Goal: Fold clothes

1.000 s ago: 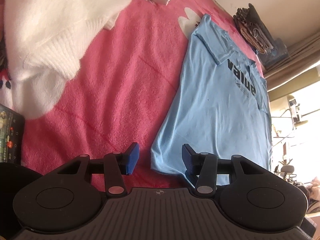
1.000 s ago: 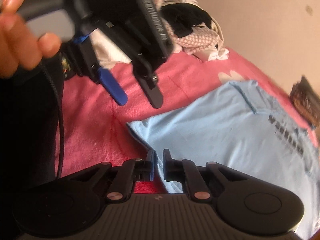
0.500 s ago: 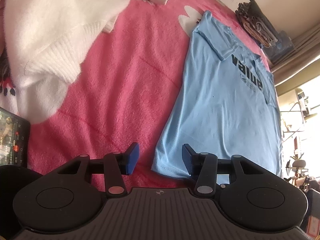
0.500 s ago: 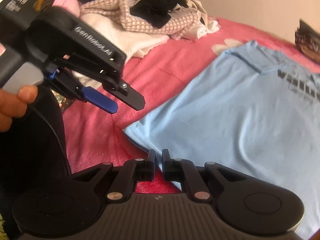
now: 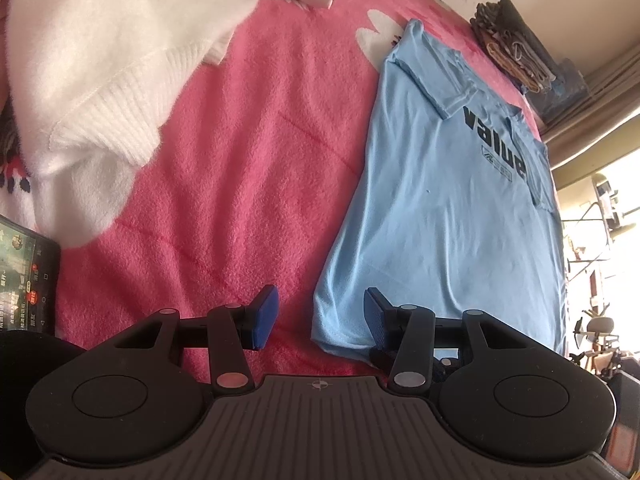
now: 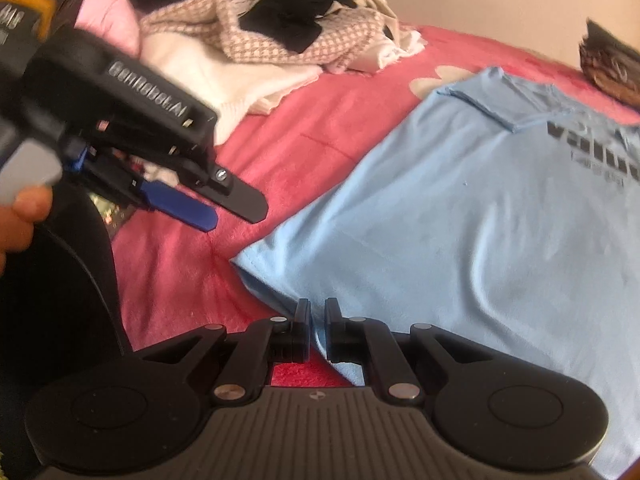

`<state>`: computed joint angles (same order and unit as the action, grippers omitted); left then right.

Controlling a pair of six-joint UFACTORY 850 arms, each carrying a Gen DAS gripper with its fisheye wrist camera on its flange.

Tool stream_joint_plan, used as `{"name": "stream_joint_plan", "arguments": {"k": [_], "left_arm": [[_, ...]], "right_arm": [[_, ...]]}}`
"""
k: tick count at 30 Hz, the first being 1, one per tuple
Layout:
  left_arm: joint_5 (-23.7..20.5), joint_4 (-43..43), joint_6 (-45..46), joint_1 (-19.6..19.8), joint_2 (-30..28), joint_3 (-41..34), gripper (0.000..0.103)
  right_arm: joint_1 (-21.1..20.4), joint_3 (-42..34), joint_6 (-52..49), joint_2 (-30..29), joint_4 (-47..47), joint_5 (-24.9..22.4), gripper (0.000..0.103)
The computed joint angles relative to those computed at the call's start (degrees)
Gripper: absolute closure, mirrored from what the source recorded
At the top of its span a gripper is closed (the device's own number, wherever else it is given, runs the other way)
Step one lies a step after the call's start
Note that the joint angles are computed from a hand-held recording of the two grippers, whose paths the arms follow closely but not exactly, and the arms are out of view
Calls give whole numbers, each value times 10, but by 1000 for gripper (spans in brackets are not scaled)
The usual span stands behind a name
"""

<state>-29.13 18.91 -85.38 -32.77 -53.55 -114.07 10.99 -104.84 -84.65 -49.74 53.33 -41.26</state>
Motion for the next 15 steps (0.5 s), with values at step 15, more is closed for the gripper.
{"name": "stream_joint_plan", "arguments": {"k": [15], "left_arm": [[5,-2,0,1,1,4,56]], "right_arm": [[21,160,-454,80,201,142,94]]}}
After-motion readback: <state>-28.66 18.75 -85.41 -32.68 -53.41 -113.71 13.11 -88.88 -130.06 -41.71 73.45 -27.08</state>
